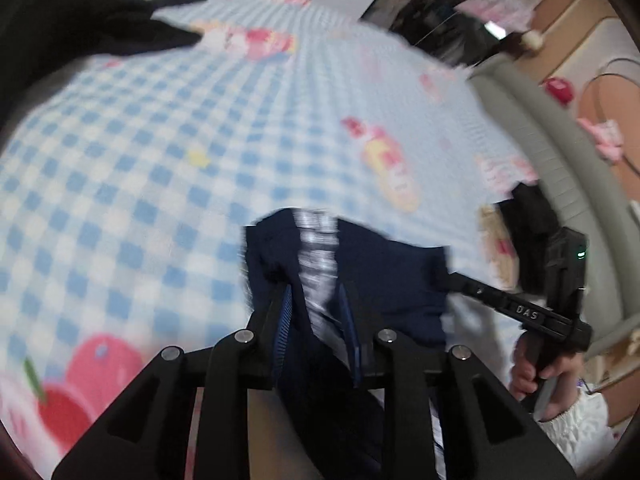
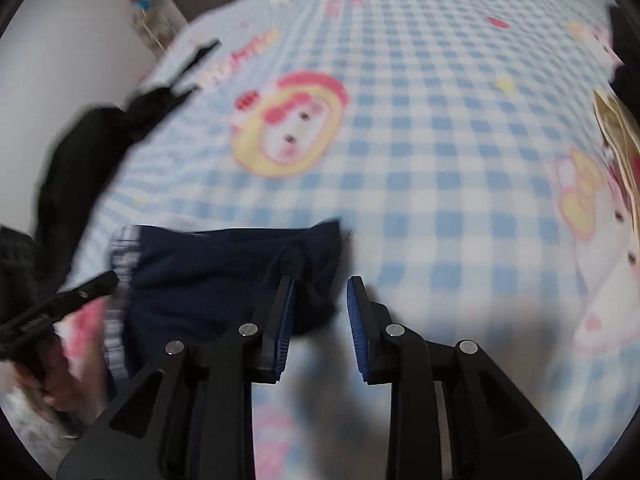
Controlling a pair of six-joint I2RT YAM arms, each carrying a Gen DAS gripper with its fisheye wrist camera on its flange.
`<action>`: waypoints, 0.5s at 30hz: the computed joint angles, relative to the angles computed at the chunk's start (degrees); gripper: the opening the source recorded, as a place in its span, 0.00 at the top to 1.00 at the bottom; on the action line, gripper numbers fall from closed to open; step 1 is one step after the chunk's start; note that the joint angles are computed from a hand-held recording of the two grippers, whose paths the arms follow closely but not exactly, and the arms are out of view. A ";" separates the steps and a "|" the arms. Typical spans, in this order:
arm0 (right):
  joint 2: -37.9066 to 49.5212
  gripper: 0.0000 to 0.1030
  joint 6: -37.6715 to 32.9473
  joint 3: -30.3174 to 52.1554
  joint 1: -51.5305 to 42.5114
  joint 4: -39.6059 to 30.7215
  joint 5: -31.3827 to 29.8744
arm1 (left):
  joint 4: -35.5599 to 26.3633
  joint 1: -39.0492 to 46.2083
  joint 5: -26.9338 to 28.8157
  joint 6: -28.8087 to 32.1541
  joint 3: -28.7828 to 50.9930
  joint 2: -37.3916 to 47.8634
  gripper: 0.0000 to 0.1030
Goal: Fold clothes
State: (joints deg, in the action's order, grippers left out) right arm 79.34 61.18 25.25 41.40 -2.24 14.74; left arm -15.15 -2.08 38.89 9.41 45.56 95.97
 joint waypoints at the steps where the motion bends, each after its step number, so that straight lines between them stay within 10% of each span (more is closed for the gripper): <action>1: -3.52 0.75 1.87 -1.24 2.73 -0.98 1.04 | -0.79 0.32 0.12 0.76 -2.08 -3.20 0.74; 15: 3.71 0.73 39.76 0.89 45.95 -6.22 19.01 | -4.59 -1.61 10.93 0.38 -24.79 -14.04 0.69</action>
